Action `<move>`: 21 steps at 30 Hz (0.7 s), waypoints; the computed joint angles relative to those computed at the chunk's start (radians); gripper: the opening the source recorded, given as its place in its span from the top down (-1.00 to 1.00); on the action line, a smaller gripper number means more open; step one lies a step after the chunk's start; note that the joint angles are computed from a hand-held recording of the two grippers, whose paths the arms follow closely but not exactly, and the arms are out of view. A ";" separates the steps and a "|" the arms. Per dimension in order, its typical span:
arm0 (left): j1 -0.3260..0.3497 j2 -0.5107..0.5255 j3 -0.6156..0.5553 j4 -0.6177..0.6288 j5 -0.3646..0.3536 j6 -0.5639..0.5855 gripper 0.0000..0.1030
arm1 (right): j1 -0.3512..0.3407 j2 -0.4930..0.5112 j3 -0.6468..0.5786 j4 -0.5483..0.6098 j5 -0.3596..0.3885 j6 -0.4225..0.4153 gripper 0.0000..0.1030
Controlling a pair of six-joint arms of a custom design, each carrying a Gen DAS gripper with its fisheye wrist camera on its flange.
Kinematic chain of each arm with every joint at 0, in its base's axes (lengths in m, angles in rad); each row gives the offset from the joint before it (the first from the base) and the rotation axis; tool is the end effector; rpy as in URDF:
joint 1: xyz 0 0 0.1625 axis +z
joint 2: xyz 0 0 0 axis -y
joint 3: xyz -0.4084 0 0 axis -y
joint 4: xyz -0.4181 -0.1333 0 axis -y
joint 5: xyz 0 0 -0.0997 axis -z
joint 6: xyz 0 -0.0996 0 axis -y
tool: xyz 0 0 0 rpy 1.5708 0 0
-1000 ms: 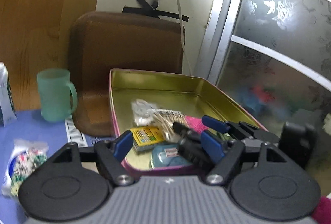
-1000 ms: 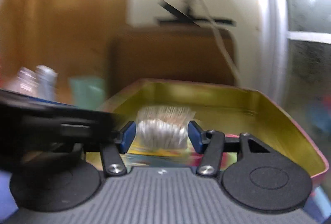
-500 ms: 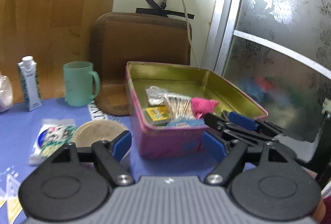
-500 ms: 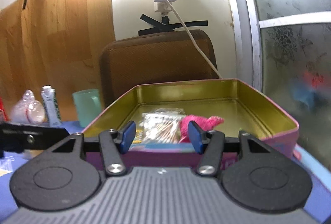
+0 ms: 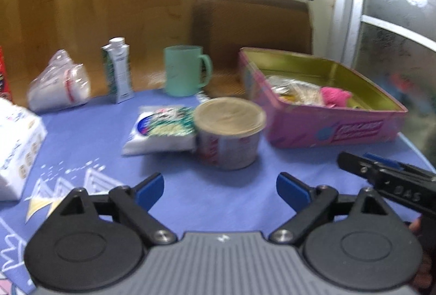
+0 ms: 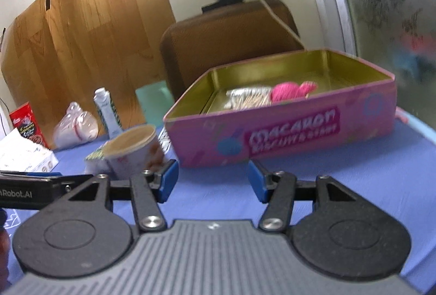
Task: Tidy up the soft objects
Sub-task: 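Move the right gripper back from the tin over the table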
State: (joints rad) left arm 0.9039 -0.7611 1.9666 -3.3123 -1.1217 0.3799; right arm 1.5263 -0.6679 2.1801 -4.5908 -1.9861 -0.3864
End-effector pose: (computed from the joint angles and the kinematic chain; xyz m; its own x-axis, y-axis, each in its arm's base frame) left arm -0.2179 -0.5623 0.0274 -0.5875 0.6062 -0.5360 0.8072 0.4854 -0.3359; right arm 0.0733 -0.4461 0.0918 -0.8312 0.3866 0.3996 -0.3351 0.2252 -0.9149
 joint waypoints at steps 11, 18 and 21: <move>0.023 -0.003 0.023 -0.034 0.051 0.010 -0.97 | 0.041 0.029 -0.016 0.042 -0.004 0.012 -0.22; 0.032 -0.003 0.021 -0.022 0.070 -0.015 -0.99 | 0.054 0.045 -0.025 0.058 -0.014 0.005 -0.22; 0.034 0.001 0.018 -0.023 0.087 -0.015 -0.99 | 0.057 0.049 -0.028 0.068 -0.016 0.005 -0.22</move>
